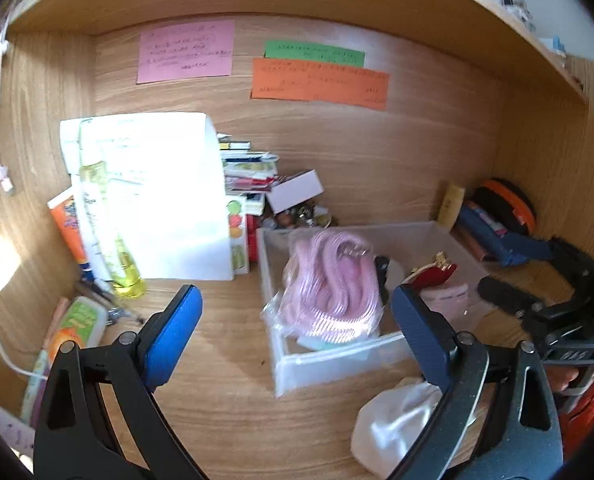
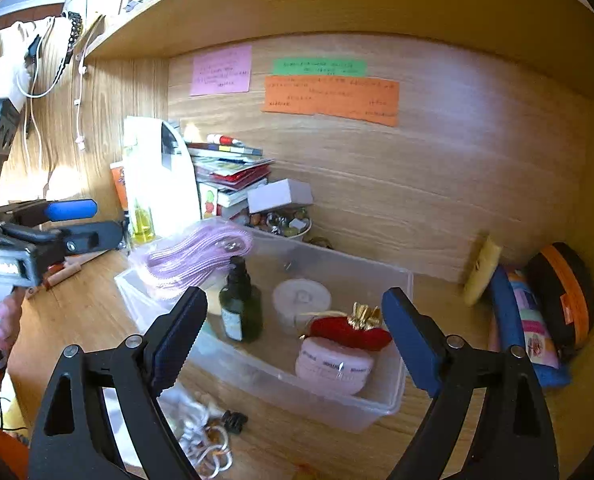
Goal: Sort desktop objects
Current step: 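Move both grippers back toward the white pouch and green tile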
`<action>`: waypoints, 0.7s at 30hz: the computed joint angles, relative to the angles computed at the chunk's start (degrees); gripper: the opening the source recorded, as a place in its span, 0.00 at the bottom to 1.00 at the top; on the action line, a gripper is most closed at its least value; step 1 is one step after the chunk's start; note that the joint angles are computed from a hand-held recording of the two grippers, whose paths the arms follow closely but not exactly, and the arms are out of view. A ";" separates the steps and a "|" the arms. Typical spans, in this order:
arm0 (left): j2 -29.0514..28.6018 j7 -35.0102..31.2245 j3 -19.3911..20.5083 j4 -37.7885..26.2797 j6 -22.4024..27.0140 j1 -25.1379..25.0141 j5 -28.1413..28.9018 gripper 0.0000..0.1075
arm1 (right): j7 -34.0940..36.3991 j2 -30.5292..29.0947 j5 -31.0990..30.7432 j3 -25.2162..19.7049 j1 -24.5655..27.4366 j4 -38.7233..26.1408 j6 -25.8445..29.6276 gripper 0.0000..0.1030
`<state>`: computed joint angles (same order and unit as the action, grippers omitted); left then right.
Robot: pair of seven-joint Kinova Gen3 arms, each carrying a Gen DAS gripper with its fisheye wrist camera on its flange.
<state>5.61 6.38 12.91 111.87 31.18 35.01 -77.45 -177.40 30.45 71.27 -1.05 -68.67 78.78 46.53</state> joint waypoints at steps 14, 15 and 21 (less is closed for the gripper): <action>-2.97 2.42 3.45 5.75 3.78 1.65 4.03 0.93 | -4.91 -2.68 -5.57 -0.98 -3.16 3.29 4.55 1.00; -2.78 2.22 3.70 5.82 3.88 1.73 4.26 0.93 | -6.25 -3.08 -4.69 -1.20 -3.54 4.05 5.08 1.00; -2.50 1.39 4.16 7.46 3.02 2.42 5.30 0.93 | -8.78 -3.77 -3.01 -3.99 -4.40 6.23 8.87 1.00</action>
